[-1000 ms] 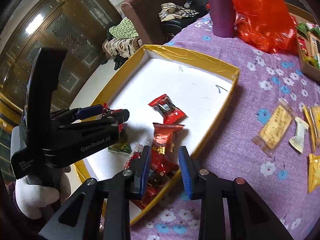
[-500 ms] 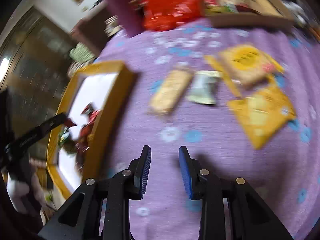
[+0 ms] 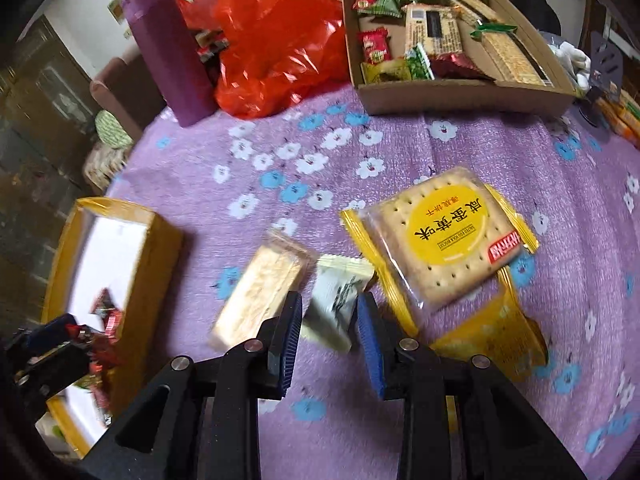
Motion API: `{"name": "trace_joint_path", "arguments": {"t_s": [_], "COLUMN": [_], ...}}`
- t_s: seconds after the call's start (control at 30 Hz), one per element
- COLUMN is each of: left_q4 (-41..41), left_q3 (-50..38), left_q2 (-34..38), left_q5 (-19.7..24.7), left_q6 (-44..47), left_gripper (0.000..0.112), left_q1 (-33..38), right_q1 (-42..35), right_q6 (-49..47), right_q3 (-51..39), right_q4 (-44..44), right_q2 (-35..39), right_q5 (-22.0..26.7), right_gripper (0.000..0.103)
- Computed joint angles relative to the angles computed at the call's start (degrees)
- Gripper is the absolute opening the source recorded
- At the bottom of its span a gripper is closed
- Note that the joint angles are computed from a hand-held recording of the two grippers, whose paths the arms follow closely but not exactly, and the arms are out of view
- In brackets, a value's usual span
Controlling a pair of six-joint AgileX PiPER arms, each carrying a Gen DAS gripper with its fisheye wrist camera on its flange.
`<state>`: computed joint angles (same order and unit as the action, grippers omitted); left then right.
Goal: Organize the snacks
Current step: 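Grasp the beige biscuit bar with the left gripper while the right gripper grasps the green-white candy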
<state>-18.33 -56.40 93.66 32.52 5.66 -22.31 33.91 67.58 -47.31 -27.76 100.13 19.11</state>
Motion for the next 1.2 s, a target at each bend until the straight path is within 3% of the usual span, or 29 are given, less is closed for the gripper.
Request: {"name": "trace_joint_path", "arguments": {"t_s": [0.2, 0.3, 0.43, 0.6, 0.7, 0.73, 0.77, 0.87, 0.9, 1.07, 1.2], "left_q4": [0.5, -3.3, -0.3, 5.1, 14.5, 17.1, 17.5, 7.8, 4.7, 3.7, 5.9], "left_q3": [-2.8, -3.1, -4.2, 0.3, 2.4, 3.4, 3.4, -1.1, -0.8, 2.7, 4.4], "left_q2": [3.4, 4.3, 5.6, -1.7, -6.6, -7.7, -7.3, -0.5, -1.3, -6.6, -8.9], "left_q5": [-0.7, -1.2, -1.3, -4.3, -4.0, -4.4, -4.4, 5.2, 6.0, 3.5, 0.5], "left_q6": [-0.4, 3.6, 0.9, -5.5, -15.0, -17.1, -16.8, -8.9, -6.9, -5.3, -6.4], "left_gripper": [0.057, 0.057, 0.057, 0.053, 0.054, 0.058, 0.076, 0.079, 0.080, 0.080, 0.080], "left_q1": [-2.8, -3.0, -4.3, 0.2, 6.0, 8.4, 10.3, 18.3, 20.0, 20.7, 16.6], "right_q1": [1.0, 0.1, -0.8, -0.1, -0.9, -1.3, -1.6, -1.2, -1.2, -0.7, -0.6], "right_q6": [5.9, 3.5, 0.5, -1.2, -3.3, -4.7, -6.0, -5.6, -6.3, -6.2, -5.2], "right_q3": [0.9, 2.6, 6.1, 8.3, 9.9, 10.3, 10.6, 10.1, 10.0, 9.8, 8.9], "right_q4": [-6.8, -5.0, -2.1, -0.4, 2.1, 3.6, 4.9, 4.4, 4.9, 4.6, 3.6], "right_q2": [1.1, 0.0, -3.0, -5.0, -5.9, -6.2, -6.3, -5.7, -5.7, -5.7, -4.8], "right_q5": [-0.1, -1.8, -4.3, -4.4, -5.9, -6.4, -6.9, -6.6, -6.4, -5.7, -5.5], "right_gripper": [0.024, 0.020, 0.019, 0.019, 0.019, 0.019, 0.019, 0.020, 0.020, 0.020, 0.020]}}
